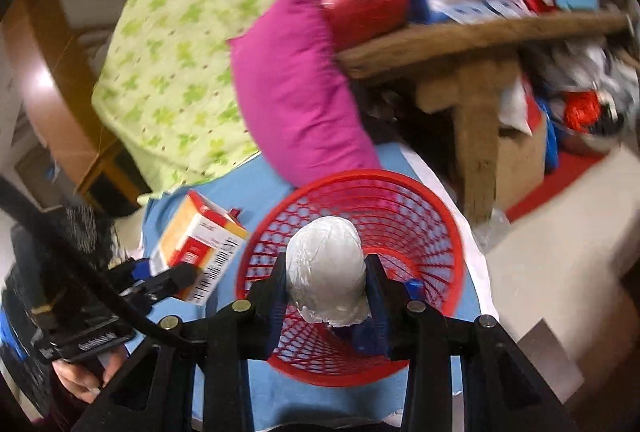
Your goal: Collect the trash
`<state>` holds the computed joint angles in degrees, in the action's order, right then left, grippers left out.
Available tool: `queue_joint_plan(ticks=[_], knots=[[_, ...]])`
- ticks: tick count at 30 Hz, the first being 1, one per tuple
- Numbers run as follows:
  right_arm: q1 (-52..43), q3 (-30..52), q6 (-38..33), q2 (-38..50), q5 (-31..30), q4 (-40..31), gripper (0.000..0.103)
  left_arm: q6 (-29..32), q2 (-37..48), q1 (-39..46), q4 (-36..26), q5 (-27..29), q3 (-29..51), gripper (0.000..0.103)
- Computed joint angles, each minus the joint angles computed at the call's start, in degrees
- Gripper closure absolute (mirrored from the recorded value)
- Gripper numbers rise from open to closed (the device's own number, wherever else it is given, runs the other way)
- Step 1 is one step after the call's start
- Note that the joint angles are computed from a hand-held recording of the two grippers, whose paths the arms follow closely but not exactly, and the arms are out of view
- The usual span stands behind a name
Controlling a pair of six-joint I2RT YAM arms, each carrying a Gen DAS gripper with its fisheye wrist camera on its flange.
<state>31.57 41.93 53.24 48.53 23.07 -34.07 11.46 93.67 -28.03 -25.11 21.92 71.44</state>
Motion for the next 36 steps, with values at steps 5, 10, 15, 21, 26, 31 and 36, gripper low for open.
queue_joint_plan(ticks=[5, 10, 15, 21, 26, 31, 36], knots=[[-7.82, -6.0, -1.05, -0.4, -8.31, 7.67, 0.048, -0.84, 2.43, 1.1, -1.13, -0.02, 1.31, 0.047], [-9.95, -5.9, -2.52, 4.43, -11.0, 14.56, 0.046, 2.38, -2.29, 9.54, 1.76, 3.16, -2.66, 0.042], [-4.92, -0.58, -6.48, 11.92, -8.12, 21.54, 0.046, 5.64, -2.71, 26.87, 4.92, 7.67, -4.22, 0.042], [2.37, 13.43, -11.04, 29.53, -8.07, 28.98, 0.046, 4.84, 7.21, 46.2, 13.22, 3.87, 0.25, 0.034], [5.66, 28.86, -11.83, 47.7, -12.74, 31.21, 0.046, 1.49, 17.45, 54.1, 15.04, 2.04, 8.13, 0.034], [6.15, 46.41, -9.96, 67.16, -18.33, 30.36, 0.046, 0.9, 24.74, 55.3, 14.34, 2.46, 13.12, 0.034], [4.61, 62.13, -8.7, 82.39, -22.9, 26.77, 0.047, 0.67, 31.27, 53.32, 11.98, 1.01, 18.8, 0.034]])
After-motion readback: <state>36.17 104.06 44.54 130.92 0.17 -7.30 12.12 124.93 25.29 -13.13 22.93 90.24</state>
